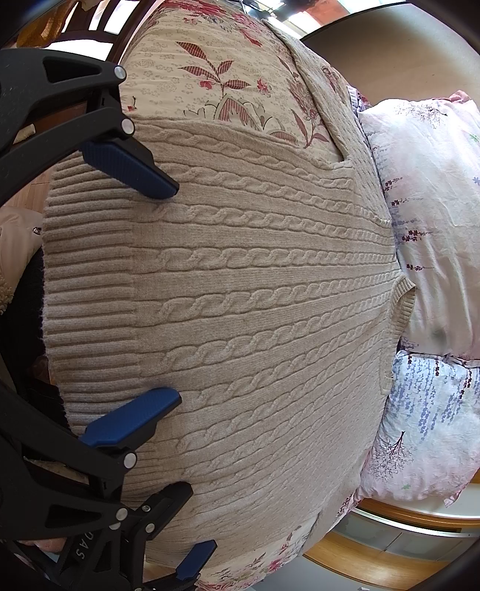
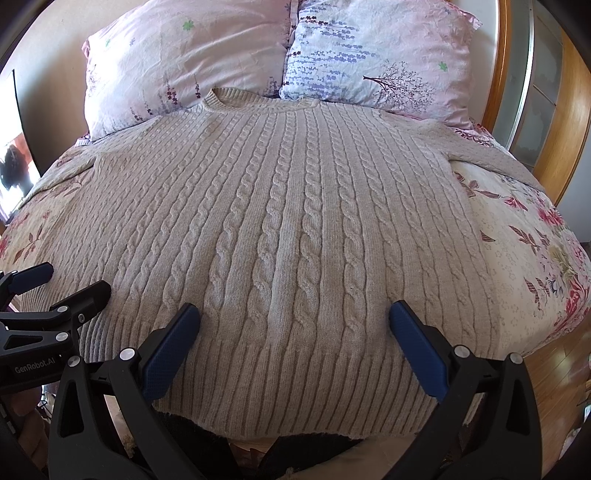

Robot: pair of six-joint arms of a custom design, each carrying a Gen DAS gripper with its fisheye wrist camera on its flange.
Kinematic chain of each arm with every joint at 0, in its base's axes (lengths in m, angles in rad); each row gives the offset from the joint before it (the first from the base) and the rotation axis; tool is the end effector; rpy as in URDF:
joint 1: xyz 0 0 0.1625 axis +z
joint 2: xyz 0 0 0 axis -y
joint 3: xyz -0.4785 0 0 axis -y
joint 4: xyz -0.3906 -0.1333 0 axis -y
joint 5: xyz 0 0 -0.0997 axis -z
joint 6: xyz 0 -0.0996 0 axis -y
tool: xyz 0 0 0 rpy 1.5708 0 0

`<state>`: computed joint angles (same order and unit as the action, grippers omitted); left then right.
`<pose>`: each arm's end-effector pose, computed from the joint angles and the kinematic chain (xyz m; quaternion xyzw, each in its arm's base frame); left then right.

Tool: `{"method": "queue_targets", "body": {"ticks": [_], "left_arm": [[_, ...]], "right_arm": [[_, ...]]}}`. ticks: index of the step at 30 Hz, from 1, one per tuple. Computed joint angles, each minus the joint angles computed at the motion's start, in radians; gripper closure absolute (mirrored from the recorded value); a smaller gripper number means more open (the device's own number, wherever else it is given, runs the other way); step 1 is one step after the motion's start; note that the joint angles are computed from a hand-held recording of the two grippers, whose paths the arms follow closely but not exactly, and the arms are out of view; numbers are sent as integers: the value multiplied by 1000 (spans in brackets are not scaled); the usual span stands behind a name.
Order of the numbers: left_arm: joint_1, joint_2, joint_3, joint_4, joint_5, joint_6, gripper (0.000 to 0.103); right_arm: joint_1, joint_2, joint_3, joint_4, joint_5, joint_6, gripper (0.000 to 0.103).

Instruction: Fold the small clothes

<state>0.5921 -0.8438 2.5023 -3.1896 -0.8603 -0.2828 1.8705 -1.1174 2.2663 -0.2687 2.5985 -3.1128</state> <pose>-0.2050 -0.3768 0.0515 0.3261 0.8788 -0.1901 0.2918 0.1420 -0.2968 0.1331 -0.0542 -0.8344 0.3664 0.4081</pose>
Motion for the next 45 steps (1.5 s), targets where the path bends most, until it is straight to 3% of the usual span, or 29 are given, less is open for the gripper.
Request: {"method": "queue_targets", "body": {"ticks": [7,14,17,21,24,27,30,33,35,38,45], "left_arm": [[13,-13,-31,77,-12,-3,2],[30,-23,-62,127,-28,30,2],[45,-25,-82,137,-42,72,2],[61,-7,-111,60,-17,152,2],[95,4,-143,-45,-55,230,2],[147,2,-203,-54,-148,259,2],[179,18,-263,-45,-190,268,2],[216,49,-277,-195,-286,328,2],[232,66,-285,-267,-330,338,2],[249,80,-317,-254,-347,326,2],[302,89,-356,-204,-417,284,2]], "right_arm": [[-35,-20,-26,107,-77,-25,1],[-82,-98,32,44,-187,-219,1],[-109,-134,30,71,-229,-261,1],[-161,-263,45,18,-237,-317,1],[-253,-417,52,-3,-306,-342,1],[-384,-547,9,76,-408,-281,4],[-538,-629,-61,180,-531,-170,19],[-708,-657,-146,319,-656,48,37],[-824,-664,-183,387,-762,168,42],[-915,-648,-220,424,-795,266,48],[-1041,-662,-230,380,-954,337,55]]}}
